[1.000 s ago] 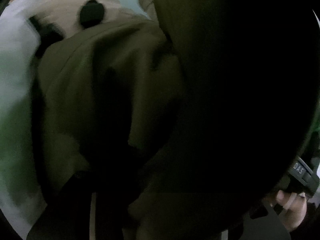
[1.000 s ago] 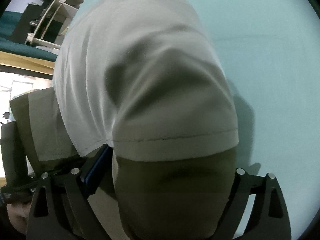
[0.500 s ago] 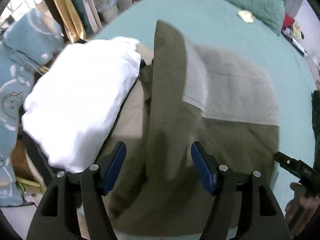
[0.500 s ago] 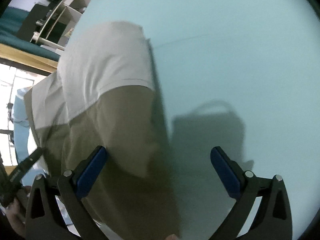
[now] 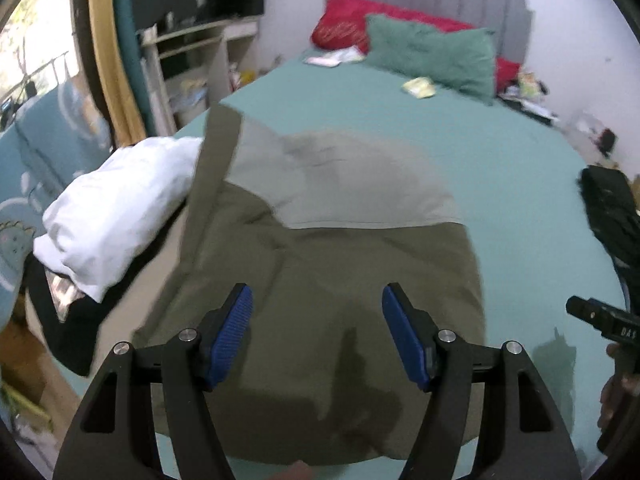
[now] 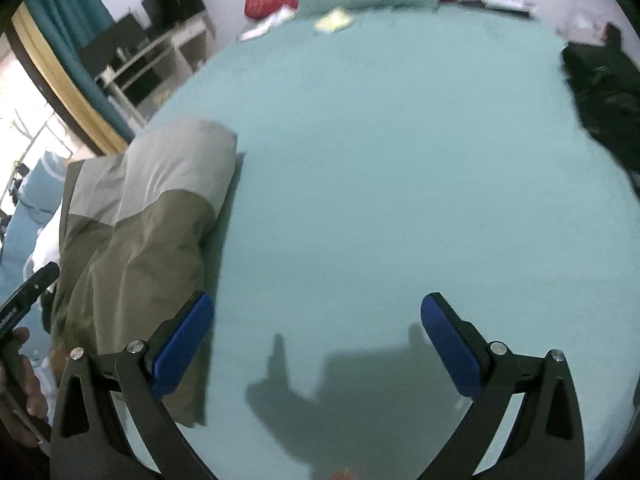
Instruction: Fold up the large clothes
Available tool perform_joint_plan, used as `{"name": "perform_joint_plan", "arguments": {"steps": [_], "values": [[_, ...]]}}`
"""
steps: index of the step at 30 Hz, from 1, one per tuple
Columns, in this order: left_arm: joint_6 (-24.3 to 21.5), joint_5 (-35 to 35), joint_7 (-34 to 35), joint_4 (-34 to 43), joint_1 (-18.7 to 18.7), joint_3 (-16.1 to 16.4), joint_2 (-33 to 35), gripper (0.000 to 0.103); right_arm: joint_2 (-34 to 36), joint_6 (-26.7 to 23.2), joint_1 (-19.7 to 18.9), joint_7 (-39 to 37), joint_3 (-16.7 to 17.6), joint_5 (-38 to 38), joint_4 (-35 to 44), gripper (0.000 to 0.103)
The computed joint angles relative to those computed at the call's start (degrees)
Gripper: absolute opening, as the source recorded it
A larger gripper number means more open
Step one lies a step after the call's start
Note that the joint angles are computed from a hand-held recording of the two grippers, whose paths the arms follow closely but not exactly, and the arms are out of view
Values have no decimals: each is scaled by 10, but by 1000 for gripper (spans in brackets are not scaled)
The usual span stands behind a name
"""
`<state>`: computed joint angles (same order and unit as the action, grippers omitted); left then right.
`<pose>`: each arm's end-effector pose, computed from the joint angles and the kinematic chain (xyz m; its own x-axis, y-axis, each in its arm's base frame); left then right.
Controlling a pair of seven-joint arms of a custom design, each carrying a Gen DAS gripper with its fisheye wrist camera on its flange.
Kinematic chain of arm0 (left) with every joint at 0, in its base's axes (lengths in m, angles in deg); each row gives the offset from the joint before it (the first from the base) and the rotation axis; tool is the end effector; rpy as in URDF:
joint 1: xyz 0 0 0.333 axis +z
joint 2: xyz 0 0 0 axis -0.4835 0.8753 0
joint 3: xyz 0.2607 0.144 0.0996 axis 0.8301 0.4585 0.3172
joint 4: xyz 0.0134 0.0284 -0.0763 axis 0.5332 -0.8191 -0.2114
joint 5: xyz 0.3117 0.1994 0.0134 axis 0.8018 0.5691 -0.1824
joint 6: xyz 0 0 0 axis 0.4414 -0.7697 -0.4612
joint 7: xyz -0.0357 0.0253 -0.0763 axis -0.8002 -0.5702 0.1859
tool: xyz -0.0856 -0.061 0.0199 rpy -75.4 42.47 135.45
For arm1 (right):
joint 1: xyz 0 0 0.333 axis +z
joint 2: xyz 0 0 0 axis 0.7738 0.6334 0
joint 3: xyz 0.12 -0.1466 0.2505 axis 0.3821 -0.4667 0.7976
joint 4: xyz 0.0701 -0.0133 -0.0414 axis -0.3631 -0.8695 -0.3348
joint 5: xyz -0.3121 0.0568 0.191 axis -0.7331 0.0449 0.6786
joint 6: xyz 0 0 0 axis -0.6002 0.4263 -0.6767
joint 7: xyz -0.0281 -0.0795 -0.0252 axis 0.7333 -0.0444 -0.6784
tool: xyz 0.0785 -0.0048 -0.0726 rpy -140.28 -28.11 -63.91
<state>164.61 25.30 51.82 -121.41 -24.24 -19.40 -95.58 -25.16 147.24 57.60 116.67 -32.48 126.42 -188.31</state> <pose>0.4110 -0.0515 0.4565 0.3100 -0.9505 0.0201 -0.6948 -0.2409 -0.6776 0.6069 0.0756 0.4216 0.3101 -0.8996 -0.3076 -0.8577 -0.1252 -0.4987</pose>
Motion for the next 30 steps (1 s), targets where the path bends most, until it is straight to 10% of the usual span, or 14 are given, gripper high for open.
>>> {"name": "perform_joint_plan", "arguments": {"steps": [2,13,30], "values": [[33,39,-46,-29,25,-28,-26,71,-37,42,1,-27,7,34,-42,102],[-59,-49,16,-90,-105,-16,-259,71,-314,105,7,56,3,-28,-240,102],[-122,-57,59,-49,-161,-27,-446,71,-525,130,-5,122,29,-86,-299,102]]}}
